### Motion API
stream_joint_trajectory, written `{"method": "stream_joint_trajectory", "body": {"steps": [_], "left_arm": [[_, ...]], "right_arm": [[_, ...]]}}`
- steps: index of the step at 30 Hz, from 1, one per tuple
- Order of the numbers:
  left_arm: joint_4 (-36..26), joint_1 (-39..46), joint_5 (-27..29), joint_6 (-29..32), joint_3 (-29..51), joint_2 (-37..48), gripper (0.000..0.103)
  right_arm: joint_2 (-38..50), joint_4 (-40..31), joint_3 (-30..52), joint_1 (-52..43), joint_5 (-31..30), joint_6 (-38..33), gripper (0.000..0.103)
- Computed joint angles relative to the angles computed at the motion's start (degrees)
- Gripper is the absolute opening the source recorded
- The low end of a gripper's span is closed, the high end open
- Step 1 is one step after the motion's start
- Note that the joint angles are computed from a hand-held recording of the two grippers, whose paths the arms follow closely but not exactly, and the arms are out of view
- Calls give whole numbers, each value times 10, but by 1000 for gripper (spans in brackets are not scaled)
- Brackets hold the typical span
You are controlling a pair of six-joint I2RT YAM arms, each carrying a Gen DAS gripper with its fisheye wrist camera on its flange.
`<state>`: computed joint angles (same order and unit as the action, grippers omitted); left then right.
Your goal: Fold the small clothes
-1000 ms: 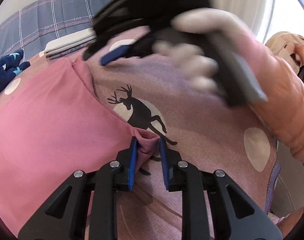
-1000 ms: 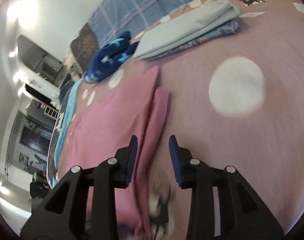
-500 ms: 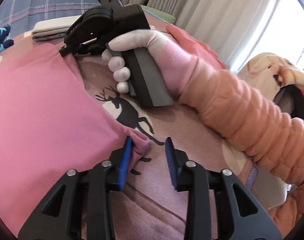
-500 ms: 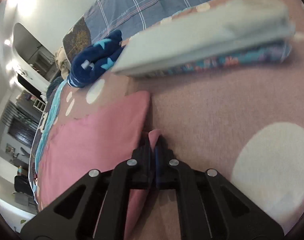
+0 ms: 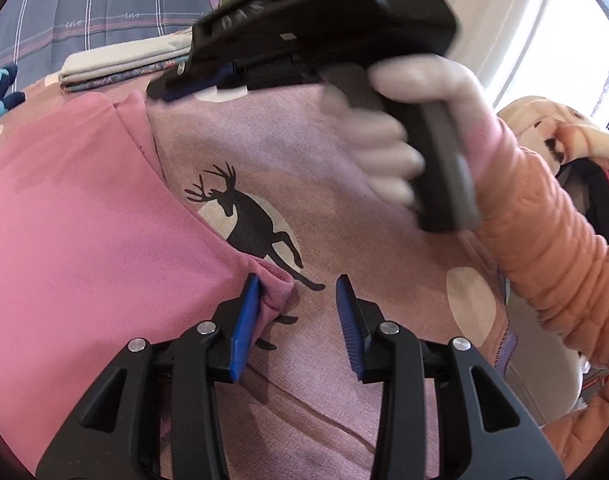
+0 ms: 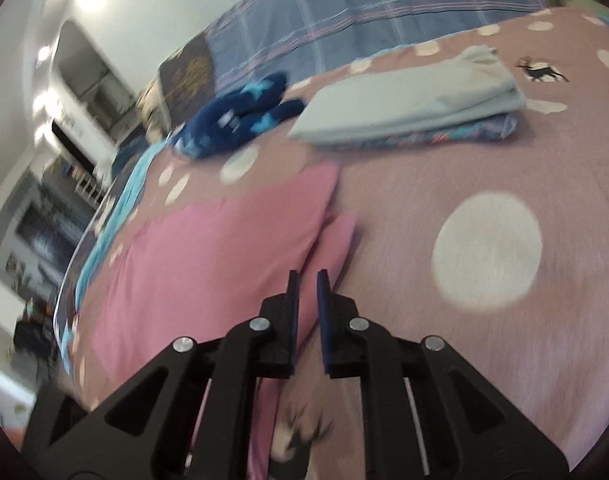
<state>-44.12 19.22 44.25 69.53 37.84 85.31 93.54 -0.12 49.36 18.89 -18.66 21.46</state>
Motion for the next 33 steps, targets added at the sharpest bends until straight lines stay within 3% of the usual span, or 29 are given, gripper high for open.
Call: {"method": "stream_joint_trajectory", "body": {"steps": [3,4,5,7,11,13,16,18,19,21,25,29,33], "left_arm": [[8,-5,-2,-3,-17,-23,38],[7,-4,-1,0,-20,-28,38],[5,-2,0,1,-22,-33,38],[-27,19,7,24,-13,-35,36],[-161,138,16,180,24,-28,35],[-230,233,9,274,60,-5,36],[-276,348,7,317,151,75,39],[-263,411,18,295,208,120,40],[-244,440,23,268,237,141,40],[-216,487,33,220,292,181,40],[-141,547,46,94,412,263,40],[-92,575,48,8,480,312,40],[-102,582,59,-17,535,356,40]], "right_arm": [[15,-10,-12,13,-89,-18,16],[28,-31,-6,27,-88,-33,18],[45,-60,4,50,-41,-48,16],[34,-33,-16,60,-14,-29,10],[-45,-82,-36,92,100,35,12],[-100,-67,-80,100,79,40,12],[-179,-48,-147,152,74,39,15],[-180,-59,-163,193,116,43,25],[-169,-83,-158,210,153,56,24],[-178,-66,-183,244,217,94,24],[-199,-159,-128,326,342,136,27],[-148,-198,-20,419,440,96,27],[-16,-179,117,472,452,2,32]]}}
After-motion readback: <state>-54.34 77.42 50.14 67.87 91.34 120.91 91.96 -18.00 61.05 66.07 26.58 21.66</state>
